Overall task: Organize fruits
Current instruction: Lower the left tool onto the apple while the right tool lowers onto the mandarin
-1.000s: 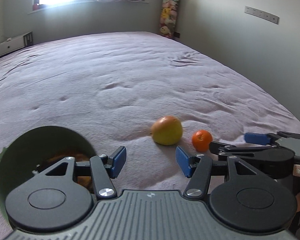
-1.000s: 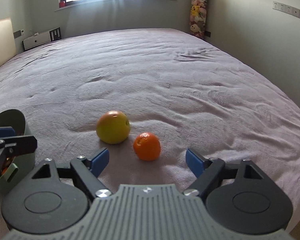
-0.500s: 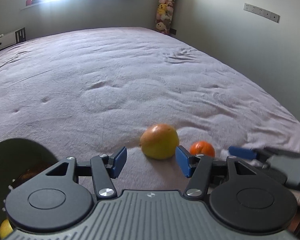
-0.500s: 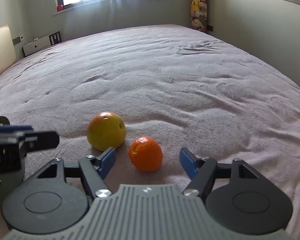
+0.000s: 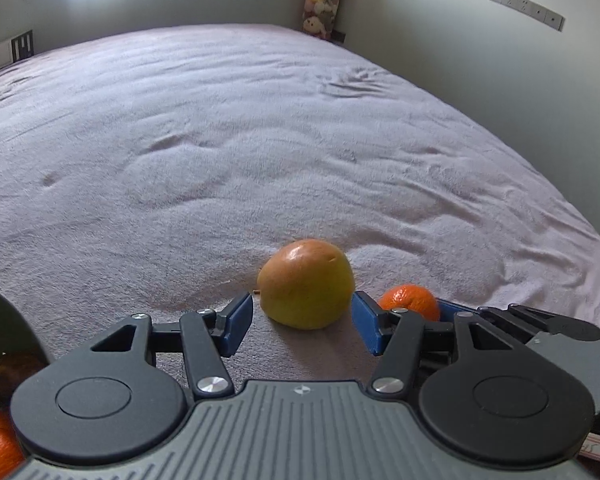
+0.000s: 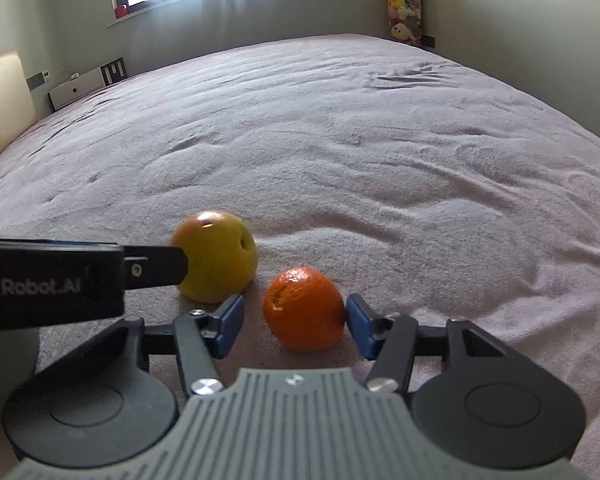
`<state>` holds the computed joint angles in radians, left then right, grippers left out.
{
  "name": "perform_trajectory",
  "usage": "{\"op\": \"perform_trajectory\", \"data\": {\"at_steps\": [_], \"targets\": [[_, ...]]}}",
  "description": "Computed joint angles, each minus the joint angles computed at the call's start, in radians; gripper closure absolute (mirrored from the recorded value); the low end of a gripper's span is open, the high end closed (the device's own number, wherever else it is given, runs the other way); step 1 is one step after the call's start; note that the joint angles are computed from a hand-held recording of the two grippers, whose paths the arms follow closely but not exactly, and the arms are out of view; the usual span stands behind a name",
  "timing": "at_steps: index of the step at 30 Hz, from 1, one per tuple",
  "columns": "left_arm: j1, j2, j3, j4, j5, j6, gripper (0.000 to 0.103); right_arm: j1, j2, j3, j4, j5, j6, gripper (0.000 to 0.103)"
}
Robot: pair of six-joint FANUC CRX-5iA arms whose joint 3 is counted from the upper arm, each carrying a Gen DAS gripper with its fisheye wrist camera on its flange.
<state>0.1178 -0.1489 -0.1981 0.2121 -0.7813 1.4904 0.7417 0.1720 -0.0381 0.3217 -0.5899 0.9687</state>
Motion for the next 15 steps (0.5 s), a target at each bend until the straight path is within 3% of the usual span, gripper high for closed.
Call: {"op": "perform_trajectory", "data": {"at_steps": [2, 7, 15], "targets": [[-0.001, 0.016, 0.008, 0.002, -0.007, 0.003, 0.036, -0.006, -0.003, -0.006, 0.004, 0.013, -0.03, 0.06], [0.001, 0.047, 0.007, 0.037, 0.001, -0.003, 0.031, -0.002, -0.013, -0.078, 0.218, 0.025, -0.234, 0.061], [-0.007, 0.095, 0.031, 0.033, 0.006, -0.001, 0.024, -0.004, -0.011, -0.084, 0.237, 0.021, -0.266, 0.061]]}}
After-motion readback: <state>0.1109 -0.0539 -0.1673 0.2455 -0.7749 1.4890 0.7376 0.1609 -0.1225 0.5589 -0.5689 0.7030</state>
